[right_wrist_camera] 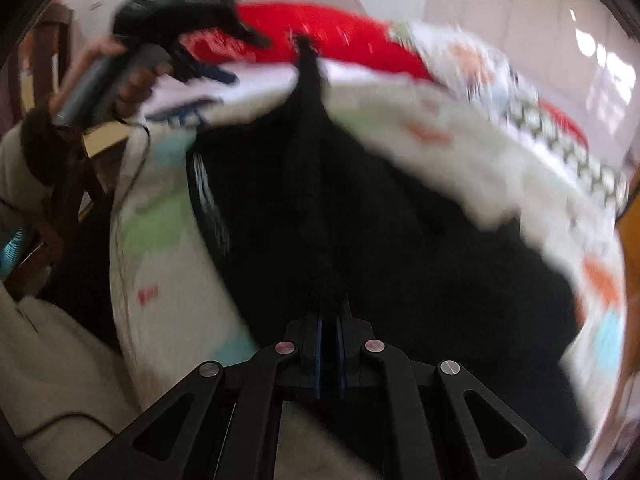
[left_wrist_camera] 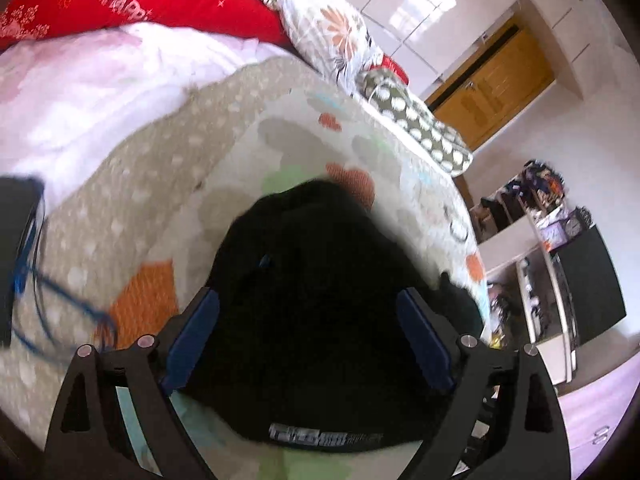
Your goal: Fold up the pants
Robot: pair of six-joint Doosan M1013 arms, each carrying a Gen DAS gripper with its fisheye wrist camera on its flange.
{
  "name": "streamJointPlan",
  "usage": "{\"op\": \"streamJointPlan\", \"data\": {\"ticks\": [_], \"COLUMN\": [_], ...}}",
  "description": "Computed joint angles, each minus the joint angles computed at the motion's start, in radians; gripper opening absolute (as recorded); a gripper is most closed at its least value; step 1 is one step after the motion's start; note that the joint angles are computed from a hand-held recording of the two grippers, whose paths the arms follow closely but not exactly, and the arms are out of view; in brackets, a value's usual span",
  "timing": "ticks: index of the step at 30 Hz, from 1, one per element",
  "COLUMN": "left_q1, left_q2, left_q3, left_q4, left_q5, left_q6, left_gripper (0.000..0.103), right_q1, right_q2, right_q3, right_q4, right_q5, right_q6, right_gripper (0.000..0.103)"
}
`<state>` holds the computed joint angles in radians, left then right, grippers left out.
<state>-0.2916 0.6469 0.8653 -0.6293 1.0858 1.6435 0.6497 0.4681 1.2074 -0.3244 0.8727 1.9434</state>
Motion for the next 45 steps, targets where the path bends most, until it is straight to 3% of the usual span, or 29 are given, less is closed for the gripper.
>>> {"op": "streamJointPlan", "data": {"ticks": [4,6,8,11,14,17,20,24,25,26,27,29,32,35,37,39,40,42,44,45], "left_q1": [0.008,0.014,0.026,0.04,0.037,0.032,0.015,-0.01,-0.011,-0.013,-0.015,-0.022,-0.028,-0.032,-0.035,-0.041,-0.043,-0.046,-0.048,-0.049], "left_q2": [-0.032,-0.039,-0.054,-0.085,-0.084,-0.064,-0.059,-0.047,-0.046,-0.045,-0.045,-0.049,-0.055,-0.056,-0.051,-0.05,-0.05,-0.049,-0.05,-0.051], "left_q3": [0.075,0.097,0.131,0.189,0.191,0.173,0.166,0.142,0.143,0.142,0.141,0.141,0.145,0.145,0.14,0.138,0.137,0.133,0.129,0.128], "left_q4": [-0.025,-0.03,-0.068,-0.116,-0.081,-0.075,-0.012,0.074,0.071,0.068,0.067,0.079,0.094,0.087,0.093,0.116,0.126,0.14,0.145,0.143], "left_q5": [-0.022,-0.025,-0.053,-0.127,-0.147,-0.119,-0.115,-0.092,-0.091,-0.089,-0.087,-0.093,-0.112,-0.117,-0.113,-0.117,-0.117,-0.112,-0.103,-0.098], "left_q6": [-0.004,-0.03,-0.05,-0.036,-0.063,-0.072,-0.068,-0.074,-0.066,-0.06,-0.055,-0.05,-0.039,-0.034,-0.041,-0.046,-0.045,-0.045,-0.044,-0.04], "left_gripper": [0.091,0.091,0.091,0.091,0.098,0.098,0.098,0.098,0.098,0.098,0.098,0.098,0.098,0.098,0.098,0.098,0.098,0.098,0.098,0.098], "right_q1": [-0.006,-0.008,-0.01,-0.011,-0.026,-0.052,-0.083,-0.125,-0.132,-0.138,-0.145,-0.151,-0.126,-0.087,-0.067,-0.054,-0.051,-0.045,-0.034,-0.028], "right_q2": [-0.018,-0.026,-0.038,-0.054,-0.052,0.0,0.098,0.175,0.181,0.184,0.174,0.124,0.011,-0.119,-0.191,-0.237,-0.249,-0.26,-0.256,-0.259], "right_q3": [0.022,0.018,0.025,0.028,0.02,-0.054,-0.196,-0.292,-0.294,-0.294,-0.279,-0.218,-0.087,0.068,0.157,0.226,0.245,0.271,0.264,0.258], "right_q4": [0.031,0.035,0.007,-0.097,-0.205,-0.25,-0.218,-0.163,-0.153,-0.148,-0.128,-0.099,-0.187,-0.309,-0.331,-0.284,-0.259,-0.226,-0.266,-0.305], "right_q5": [-0.009,-0.02,-0.053,-0.07,-0.06,0.02,0.167,0.268,0.271,0.271,0.246,0.168,0.035,-0.03,0.0,0.082,0.131,0.247,0.329,0.327], "right_q6": [0.038,0.058,0.101,0.241,0.437,0.513,0.466,0.45,0.447,0.441,0.436,0.472,0.549,0.668,0.727,0.744,0.75,0.778,0.809,0.83], "right_gripper": [0.014,0.043,0.054,0.056,0.067,0.067,0.067,0.063,0.045,0.018,0.01,0.008,0.008,0.008,0.008,0.014,0.015,0.036,0.037,0.037]}}
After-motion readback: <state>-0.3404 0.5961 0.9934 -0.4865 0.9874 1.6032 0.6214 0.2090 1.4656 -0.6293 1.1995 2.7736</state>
